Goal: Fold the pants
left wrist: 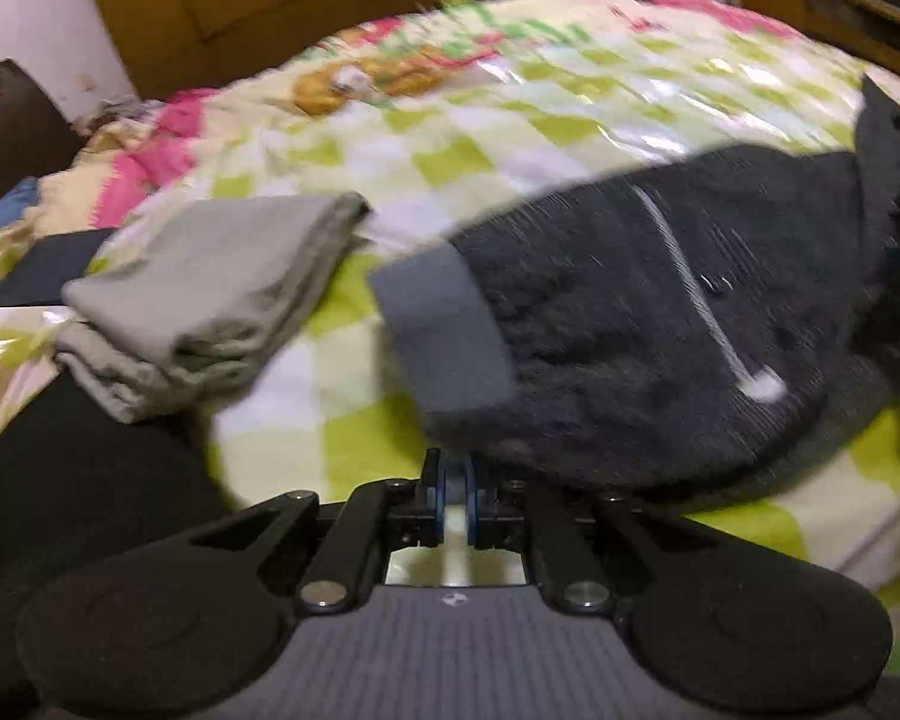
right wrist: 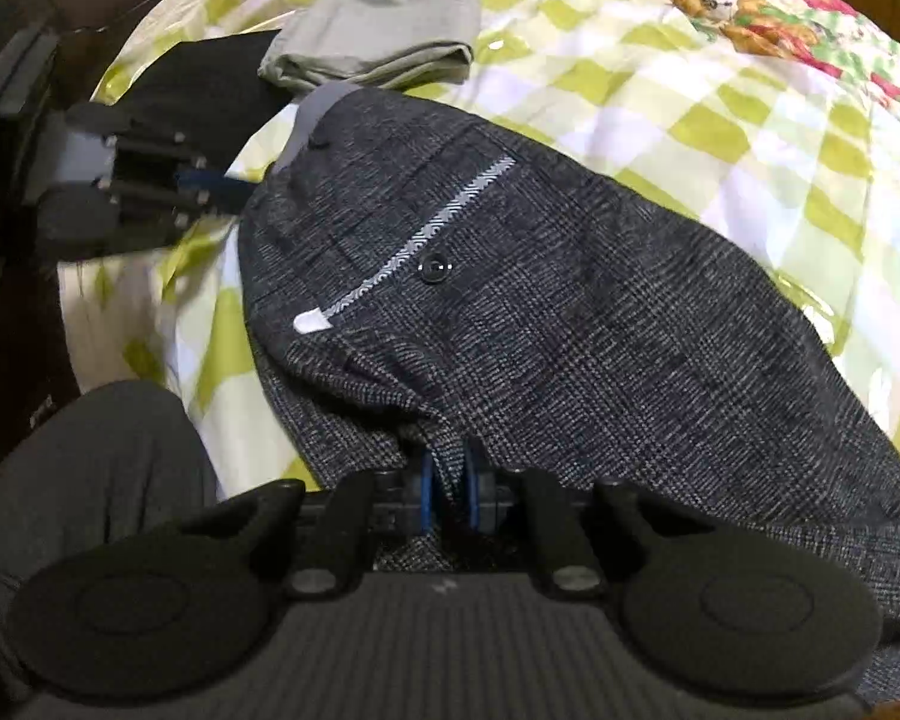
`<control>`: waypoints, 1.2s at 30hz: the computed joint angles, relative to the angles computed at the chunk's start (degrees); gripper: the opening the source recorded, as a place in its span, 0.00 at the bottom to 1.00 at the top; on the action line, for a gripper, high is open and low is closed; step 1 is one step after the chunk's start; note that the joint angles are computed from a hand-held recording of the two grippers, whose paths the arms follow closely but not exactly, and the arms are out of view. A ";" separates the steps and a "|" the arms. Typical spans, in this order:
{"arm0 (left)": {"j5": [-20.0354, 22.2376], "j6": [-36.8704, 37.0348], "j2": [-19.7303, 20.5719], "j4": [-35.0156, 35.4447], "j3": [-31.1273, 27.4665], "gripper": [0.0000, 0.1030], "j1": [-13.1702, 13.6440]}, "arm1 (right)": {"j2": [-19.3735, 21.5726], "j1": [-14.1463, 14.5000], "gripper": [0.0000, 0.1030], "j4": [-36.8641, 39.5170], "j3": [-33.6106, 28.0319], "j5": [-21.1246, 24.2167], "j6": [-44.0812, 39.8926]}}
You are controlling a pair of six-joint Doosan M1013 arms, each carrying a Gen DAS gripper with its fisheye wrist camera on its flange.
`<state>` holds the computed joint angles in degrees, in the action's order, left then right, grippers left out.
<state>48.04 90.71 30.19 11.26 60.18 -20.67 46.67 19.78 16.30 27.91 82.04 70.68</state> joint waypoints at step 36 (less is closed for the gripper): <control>-0.35 18.98 7.78 -15.67 -13.48 0.35 -7.90 | -16.52 -9.79 0.47 -11.41 25.44 -26.85 34.32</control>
<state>47.69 109.69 37.97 -4.41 46.70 -28.57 30.14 9.99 4.88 53.35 55.19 105.00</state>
